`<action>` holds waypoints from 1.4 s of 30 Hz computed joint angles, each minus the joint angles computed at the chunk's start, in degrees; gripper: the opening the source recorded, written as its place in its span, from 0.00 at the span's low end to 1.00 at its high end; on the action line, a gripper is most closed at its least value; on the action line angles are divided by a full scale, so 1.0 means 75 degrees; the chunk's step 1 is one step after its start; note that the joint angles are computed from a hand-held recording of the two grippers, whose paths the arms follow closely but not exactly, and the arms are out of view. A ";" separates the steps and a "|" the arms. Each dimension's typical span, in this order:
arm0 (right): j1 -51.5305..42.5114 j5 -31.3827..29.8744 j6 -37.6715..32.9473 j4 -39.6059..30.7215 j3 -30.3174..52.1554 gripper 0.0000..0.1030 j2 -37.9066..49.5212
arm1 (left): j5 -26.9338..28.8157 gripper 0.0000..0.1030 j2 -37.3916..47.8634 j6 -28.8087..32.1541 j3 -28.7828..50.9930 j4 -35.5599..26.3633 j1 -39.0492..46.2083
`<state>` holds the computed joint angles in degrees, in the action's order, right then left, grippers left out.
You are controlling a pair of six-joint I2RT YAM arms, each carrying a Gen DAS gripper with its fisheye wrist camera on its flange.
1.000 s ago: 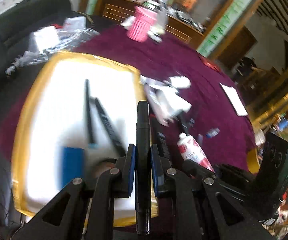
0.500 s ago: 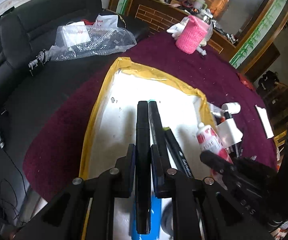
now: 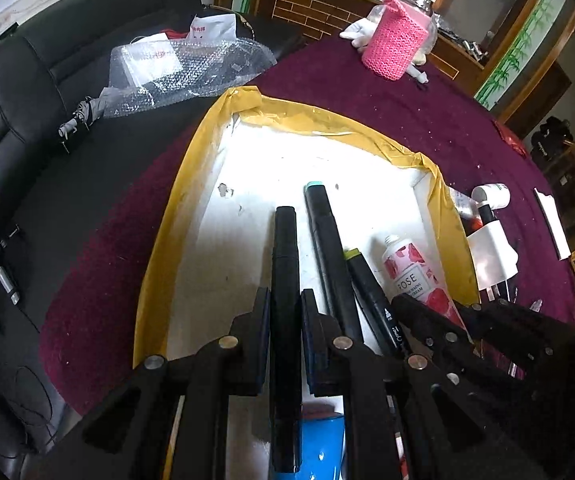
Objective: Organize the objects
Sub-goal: 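Carry the cream tube and black marker into the tray and open both grippers, then move both grippers back over the cluttered table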
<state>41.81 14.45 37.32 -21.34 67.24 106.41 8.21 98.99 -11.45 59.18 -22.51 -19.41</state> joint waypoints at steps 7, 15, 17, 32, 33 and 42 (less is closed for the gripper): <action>0.0010 -0.0035 0.0067 0.0103 -0.0090 0.13 -0.0089 | 0.0160 0.17 0.0185 -0.0043 0.0195 -0.0173 0.0032; 0.0089 -0.0561 0.0189 0.0860 -0.1083 0.44 -0.1158 | 0.1132 0.43 0.0067 -0.0481 0.0235 -0.0381 0.0197; 0.0156 -0.0686 0.0241 0.1032 -0.1430 0.44 -0.1553 | 0.0995 0.52 -0.0547 -0.0830 -0.0429 0.0252 0.0068; 0.1563 0.0689 0.2108 0.0430 -0.5377 0.44 -0.6099 | -0.0670 0.66 -0.3038 -0.1876 -0.1994 0.1432 -0.2865; 0.1672 0.0860 0.2307 0.0088 -0.5434 0.44 -0.6282 | -0.0765 0.66 -0.2882 -0.1803 -0.1891 0.1439 -0.3093; 0.1549 0.1002 0.3509 -0.1083 -0.6188 0.44 -0.7364 | -0.0661 0.66 -0.2007 -0.1855 -0.1470 0.1302 -0.3796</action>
<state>53.43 21.96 63.64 -29.46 20.83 51.18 3.25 83.93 -25.36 48.15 -12.75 -47.88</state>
